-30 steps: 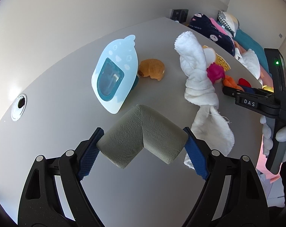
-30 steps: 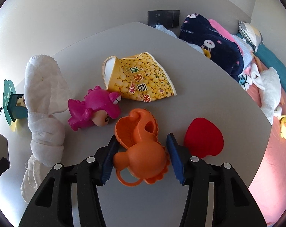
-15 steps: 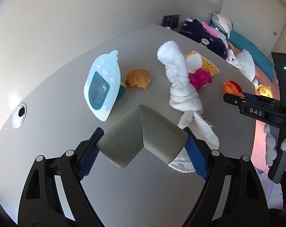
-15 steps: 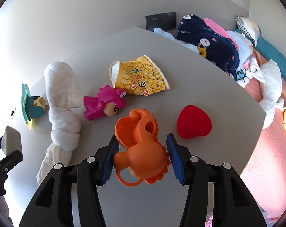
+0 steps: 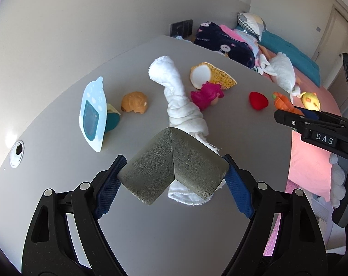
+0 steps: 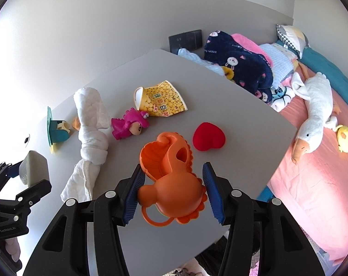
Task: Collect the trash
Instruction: 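Lift and carry the crab toy and corner guard toward the black bin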
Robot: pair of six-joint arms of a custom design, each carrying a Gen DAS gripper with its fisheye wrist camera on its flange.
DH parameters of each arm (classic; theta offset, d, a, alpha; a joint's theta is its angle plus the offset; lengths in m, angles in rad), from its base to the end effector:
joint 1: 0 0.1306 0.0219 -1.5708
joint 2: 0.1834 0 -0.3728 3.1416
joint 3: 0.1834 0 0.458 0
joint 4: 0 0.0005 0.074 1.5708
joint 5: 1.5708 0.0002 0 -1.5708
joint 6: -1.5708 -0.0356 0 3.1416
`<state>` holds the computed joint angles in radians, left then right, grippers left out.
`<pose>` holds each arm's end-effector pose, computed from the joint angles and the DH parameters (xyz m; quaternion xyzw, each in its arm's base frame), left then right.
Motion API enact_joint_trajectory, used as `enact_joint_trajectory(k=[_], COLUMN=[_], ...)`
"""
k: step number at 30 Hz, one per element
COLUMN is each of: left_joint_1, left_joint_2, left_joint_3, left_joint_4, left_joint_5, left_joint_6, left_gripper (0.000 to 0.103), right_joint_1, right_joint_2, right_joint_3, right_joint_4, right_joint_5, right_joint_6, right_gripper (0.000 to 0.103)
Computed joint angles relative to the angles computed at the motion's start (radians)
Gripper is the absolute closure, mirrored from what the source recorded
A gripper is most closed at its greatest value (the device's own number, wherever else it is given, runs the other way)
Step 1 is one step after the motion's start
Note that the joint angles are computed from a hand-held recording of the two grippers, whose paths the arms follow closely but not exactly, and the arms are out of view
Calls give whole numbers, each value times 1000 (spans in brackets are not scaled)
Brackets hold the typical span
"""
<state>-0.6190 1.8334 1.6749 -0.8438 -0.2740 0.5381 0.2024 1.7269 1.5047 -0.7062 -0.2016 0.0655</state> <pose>0.5698 -0.3947 0.3033 0.0002 0.9517 -0.0422 0.3043 0.6431 0.1387 0.2939 -0.1576 0.9313 0.1167 0.3068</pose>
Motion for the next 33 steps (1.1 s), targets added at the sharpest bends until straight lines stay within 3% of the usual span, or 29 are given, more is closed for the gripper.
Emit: enact_joint_trajectory(k=[20, 33], left_joint_1=[-95, -154], left_joint_2=[113, 234], left_joint_3=[176, 355], left_joint_4=[-16, -48], left_joint_5=[28, 65], left_joint_6=[-94, -162], left_gripper=[22, 22], right_joint_1=[-123, -229], right_joint_2=[-187, -258], right_joint_3=[-208, -287], right_joint_4=[54, 78], right_joint_5=[-2, 14], right_joint_6=[-23, -41], right_gripper=[50, 50])
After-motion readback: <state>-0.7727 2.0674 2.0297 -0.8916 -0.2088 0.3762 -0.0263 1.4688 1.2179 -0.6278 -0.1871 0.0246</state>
